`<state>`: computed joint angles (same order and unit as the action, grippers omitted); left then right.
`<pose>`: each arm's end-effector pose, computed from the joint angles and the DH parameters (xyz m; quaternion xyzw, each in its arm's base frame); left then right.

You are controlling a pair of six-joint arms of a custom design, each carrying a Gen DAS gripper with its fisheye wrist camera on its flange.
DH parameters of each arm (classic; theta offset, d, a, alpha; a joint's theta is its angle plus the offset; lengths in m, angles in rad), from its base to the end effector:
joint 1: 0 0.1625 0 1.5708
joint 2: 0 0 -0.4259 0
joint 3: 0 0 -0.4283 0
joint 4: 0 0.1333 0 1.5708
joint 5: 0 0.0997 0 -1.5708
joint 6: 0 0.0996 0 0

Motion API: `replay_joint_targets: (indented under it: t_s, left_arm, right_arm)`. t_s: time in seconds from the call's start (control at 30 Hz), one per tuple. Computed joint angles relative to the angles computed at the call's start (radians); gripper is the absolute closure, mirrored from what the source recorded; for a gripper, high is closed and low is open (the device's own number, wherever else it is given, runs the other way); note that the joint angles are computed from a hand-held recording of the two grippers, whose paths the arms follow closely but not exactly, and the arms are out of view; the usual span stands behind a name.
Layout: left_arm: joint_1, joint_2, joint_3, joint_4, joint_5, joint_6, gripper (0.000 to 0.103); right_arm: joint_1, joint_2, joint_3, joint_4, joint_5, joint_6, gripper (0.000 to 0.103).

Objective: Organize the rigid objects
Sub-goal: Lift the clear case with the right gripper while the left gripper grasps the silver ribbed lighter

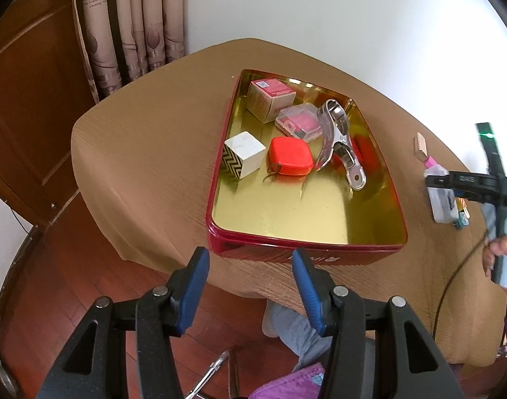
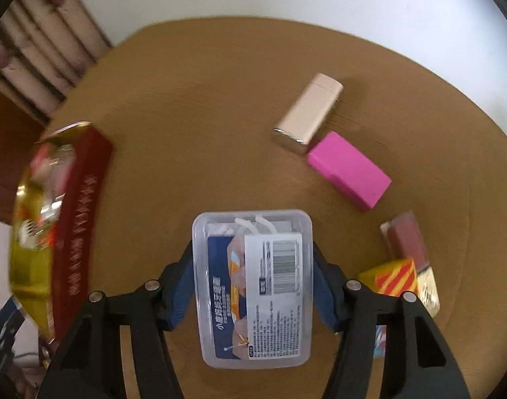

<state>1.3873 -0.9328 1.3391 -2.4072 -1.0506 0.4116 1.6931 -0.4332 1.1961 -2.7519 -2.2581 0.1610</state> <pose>0.0386 -0.7941 0.2984 0.2243 0.9187 -0.1763 0.2731 0.1694 -0.8039 0.0155 -0.0877 -0.9195 0.2400 0.2987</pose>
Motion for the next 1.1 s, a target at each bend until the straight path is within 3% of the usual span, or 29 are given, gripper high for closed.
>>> replay_joint_targets:
  t_s: [0.1, 0.33, 0.5, 0.63, 0.73, 0.9, 1.1]
  left_arm:
    - [-0.004, -0.004, 0.012, -0.021, 0.007, 0.013, 0.05]
    - [-0.024, -0.03, 0.087, -0.14, 0.023, 0.096, 0.05]
    - [-0.045, -0.055, 0.145, -0.169, 0.003, 0.135, 0.05]
    - [-0.08, -0.08, 0.207, -0.2, -0.021, 0.193, 0.05]
    - [-0.112, -0.082, 0.213, -0.158, -0.073, 0.19, 0.05]
    - [-0.171, -0.005, 0.111, 0.013, -0.147, 0.126, 0.05]
    - [-0.248, 0.222, -0.146, 0.144, -0.106, 0.085, 0.05]
  right_arm:
    - [0.014, -0.07, 0.141, -0.132, 0.05, 0.005, 0.044]
    - [0.024, -0.27, 0.513, -0.438, 0.061, 0.071, 0.044]
    - [0.003, -0.368, 0.681, -0.528, 0.044, 0.157, 0.044]
    - [-0.028, -0.422, 0.78, -0.6, 0.059, 0.181, 0.044]
    - [-0.053, -0.445, 0.826, -0.663, 0.084, 0.178, 0.044]
    - [-0.085, -0.449, 0.839, -0.698, 0.139, 0.146, 0.044]
    - [-0.129, -0.455, 0.846, -0.729, 0.226, 0.113, 0.044]
